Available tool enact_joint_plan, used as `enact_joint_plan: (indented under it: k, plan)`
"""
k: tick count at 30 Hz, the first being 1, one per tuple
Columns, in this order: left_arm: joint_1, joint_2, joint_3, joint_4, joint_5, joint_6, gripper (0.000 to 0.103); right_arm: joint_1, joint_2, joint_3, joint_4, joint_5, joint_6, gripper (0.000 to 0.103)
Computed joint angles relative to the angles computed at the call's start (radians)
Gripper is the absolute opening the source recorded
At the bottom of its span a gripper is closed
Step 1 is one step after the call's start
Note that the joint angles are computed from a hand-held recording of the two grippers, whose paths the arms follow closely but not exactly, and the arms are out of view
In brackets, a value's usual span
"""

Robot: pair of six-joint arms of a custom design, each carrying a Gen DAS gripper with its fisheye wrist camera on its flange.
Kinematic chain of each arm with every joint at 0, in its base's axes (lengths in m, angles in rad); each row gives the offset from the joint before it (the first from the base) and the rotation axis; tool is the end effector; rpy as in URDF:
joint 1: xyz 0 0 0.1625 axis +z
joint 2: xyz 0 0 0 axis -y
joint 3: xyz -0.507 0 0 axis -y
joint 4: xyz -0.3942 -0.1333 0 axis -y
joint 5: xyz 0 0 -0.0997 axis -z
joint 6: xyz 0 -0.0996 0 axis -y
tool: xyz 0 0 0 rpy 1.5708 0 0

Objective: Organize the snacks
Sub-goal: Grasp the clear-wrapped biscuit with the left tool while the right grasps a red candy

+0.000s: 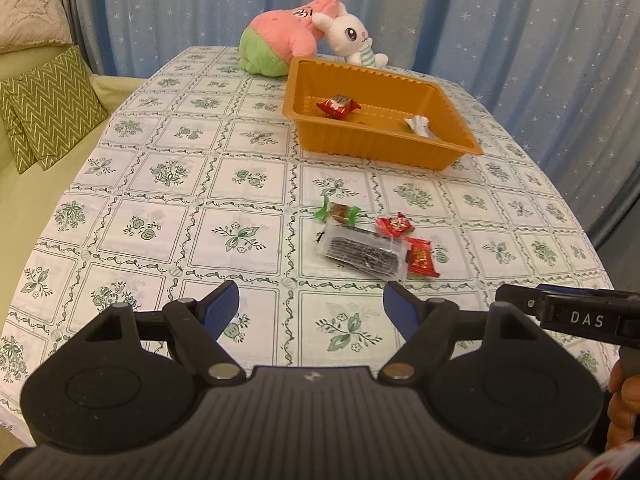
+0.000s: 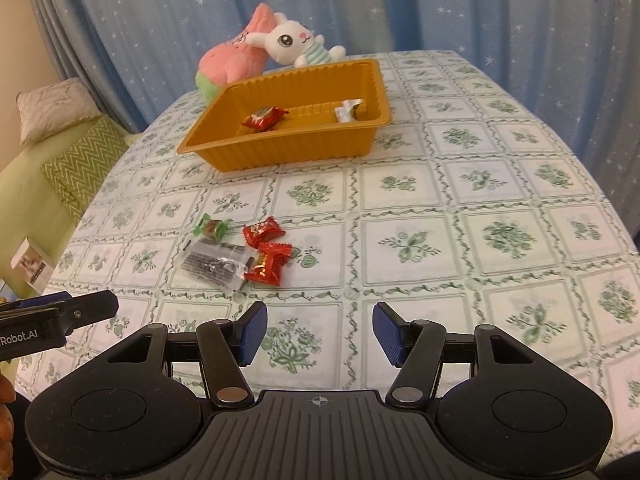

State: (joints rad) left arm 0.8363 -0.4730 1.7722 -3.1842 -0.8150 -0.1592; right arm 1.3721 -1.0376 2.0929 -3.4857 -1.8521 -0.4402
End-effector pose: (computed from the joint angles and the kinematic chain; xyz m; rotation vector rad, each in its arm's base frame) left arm -0.3023 -0.6356 -0.0244 0.5538 2.4216 -0.7795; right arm -0.0128 -0.5989 0.2692 0.1373 -2.4512 0.9572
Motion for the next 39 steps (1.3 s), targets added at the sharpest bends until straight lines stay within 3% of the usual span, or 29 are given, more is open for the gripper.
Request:
enact_joint_plan:
  k: [6,13,20,24,27,30,35,39]
  plan:
    - [0.025,0.023,-0.051,0.02,-0.005,0.003,0.077,-0.001,0.052,-0.061,0.03,0.015,-0.006,0.059]
    - [0.049,0.043,-0.097,0.033,-0.019,0.006,0.077,0.0,0.113,-0.141,0.085,0.025,-0.004,0.043]
    - [0.068,0.055,-0.123,0.045,-0.035,0.002,0.077,0.005,0.156,-0.204,0.123,0.024,-0.004,0.038]
    - [0.074,0.058,-0.126,0.05,-0.042,-0.004,0.077,0.01,0.172,-0.221,0.121,0.004,-0.043,0.036]
    - [0.078,0.058,-0.126,0.054,-0.049,-0.009,0.077,0.013,0.176,-0.224,0.126,-0.008,-0.084,0.027]
    - [0.079,0.058,-0.124,0.053,-0.054,-0.013,0.077,0.012,0.175,-0.218,0.128,-0.011,-0.122,0.023]
    - [0.08,0.057,-0.123,0.054,-0.057,-0.016,0.077,0.01,0.17,-0.213,0.11,-0.007,-0.117,0.023]
    - [0.081,0.056,-0.122,0.061,-0.059,-0.024,0.077,0.008,0.157,-0.218,0.182,0.019,-0.141,0.023]
